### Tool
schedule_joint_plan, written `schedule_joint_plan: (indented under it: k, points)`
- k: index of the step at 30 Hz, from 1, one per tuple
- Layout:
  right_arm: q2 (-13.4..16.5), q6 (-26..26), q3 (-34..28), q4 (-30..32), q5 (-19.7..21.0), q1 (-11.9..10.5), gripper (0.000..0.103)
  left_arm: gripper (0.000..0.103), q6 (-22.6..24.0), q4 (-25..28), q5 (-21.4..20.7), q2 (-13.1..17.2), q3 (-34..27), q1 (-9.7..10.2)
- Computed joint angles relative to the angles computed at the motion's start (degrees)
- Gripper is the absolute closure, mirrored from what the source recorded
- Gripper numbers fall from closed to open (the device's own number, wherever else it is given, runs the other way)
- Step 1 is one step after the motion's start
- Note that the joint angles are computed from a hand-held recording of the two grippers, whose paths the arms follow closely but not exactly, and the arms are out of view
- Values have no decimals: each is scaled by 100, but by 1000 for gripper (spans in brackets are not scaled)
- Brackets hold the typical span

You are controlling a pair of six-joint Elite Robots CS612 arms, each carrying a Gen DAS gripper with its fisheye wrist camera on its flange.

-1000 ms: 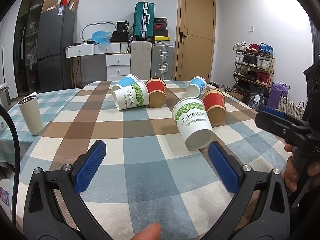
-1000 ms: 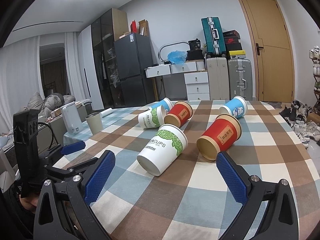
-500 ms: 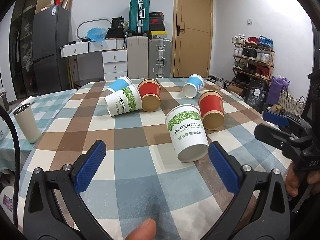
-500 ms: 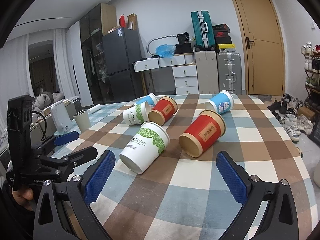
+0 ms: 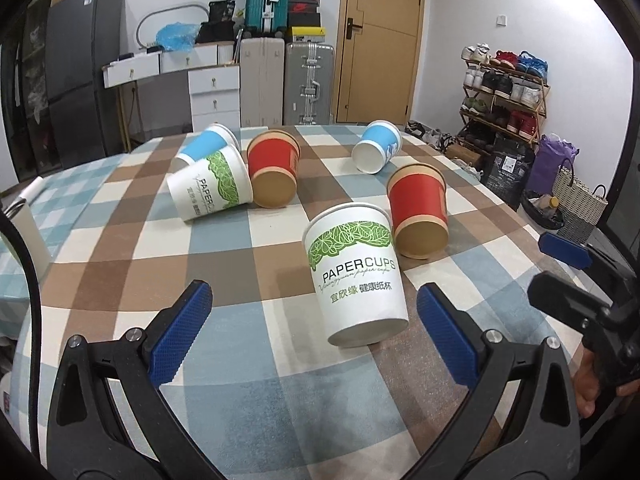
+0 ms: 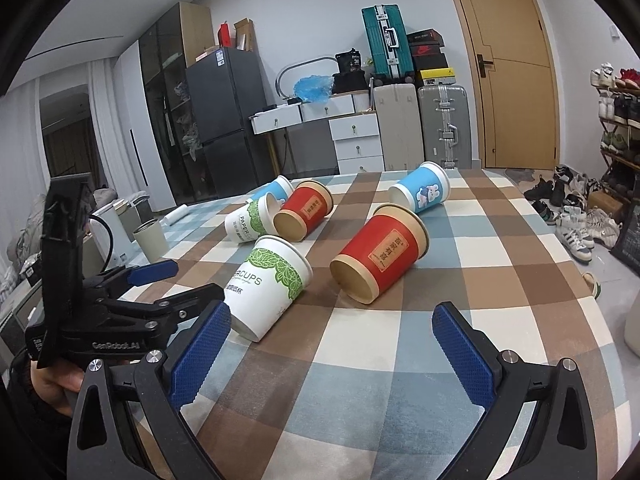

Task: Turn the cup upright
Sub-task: 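Move the left tool toward the lying white PAPERCUPS cup and close on it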

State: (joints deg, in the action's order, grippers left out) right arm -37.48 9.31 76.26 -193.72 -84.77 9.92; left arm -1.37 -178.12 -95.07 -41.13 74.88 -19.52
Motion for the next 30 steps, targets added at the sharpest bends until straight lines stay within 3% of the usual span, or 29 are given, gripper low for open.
schedule_joint_plan:
  k: [9, 14, 18, 24, 30]
  points:
    - [-2, 27, -12, 124, 42, -10, 0, 2, 183, 557, 31, 182, -376, -76]
    - [-12, 54, 2, 136, 58, -12, 0, 20, 214, 896, -89, 239, -525, -82]
    - [-7, 51, -6, 124, 60, -15, 0, 46, 162, 1258, -369, 264, -624, -56]
    - [-12, 49, -3, 136, 76, -15, 0, 47, 17, 1142, -510, 239, -548, -39]
    - [-4, 14, -15, 96, 135, -7, 0, 47, -115, 849, -346, 89, -285, -36]
